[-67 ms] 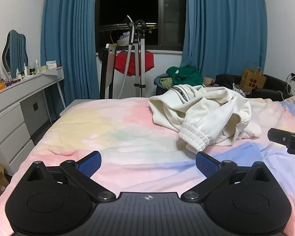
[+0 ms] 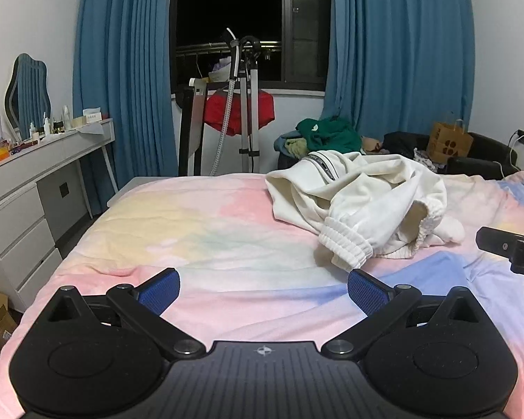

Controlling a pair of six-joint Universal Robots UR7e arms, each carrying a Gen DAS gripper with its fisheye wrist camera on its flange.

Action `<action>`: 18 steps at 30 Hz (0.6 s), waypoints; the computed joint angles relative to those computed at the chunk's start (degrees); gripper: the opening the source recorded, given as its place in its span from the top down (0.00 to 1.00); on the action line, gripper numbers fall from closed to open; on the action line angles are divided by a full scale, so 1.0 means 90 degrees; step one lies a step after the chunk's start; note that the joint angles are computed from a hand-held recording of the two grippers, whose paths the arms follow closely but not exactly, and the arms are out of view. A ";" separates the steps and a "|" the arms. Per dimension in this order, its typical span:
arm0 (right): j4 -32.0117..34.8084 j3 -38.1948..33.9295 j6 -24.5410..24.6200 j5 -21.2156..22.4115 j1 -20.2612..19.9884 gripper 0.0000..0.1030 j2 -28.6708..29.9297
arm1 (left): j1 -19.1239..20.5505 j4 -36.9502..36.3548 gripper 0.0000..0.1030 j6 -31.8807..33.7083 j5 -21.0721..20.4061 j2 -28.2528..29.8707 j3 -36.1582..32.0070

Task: Fold clothes
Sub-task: 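Move both grippers toward the crumpled white sweatshirt on the bed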

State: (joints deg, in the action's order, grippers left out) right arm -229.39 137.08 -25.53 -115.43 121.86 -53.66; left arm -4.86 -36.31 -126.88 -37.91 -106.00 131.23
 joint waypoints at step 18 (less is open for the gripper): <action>-0.1008 0.0208 -0.0461 0.0550 -0.0068 0.00 0.0114 | -0.0478 -0.0037 0.00 -0.0153 -0.0223 -0.0069 0.0247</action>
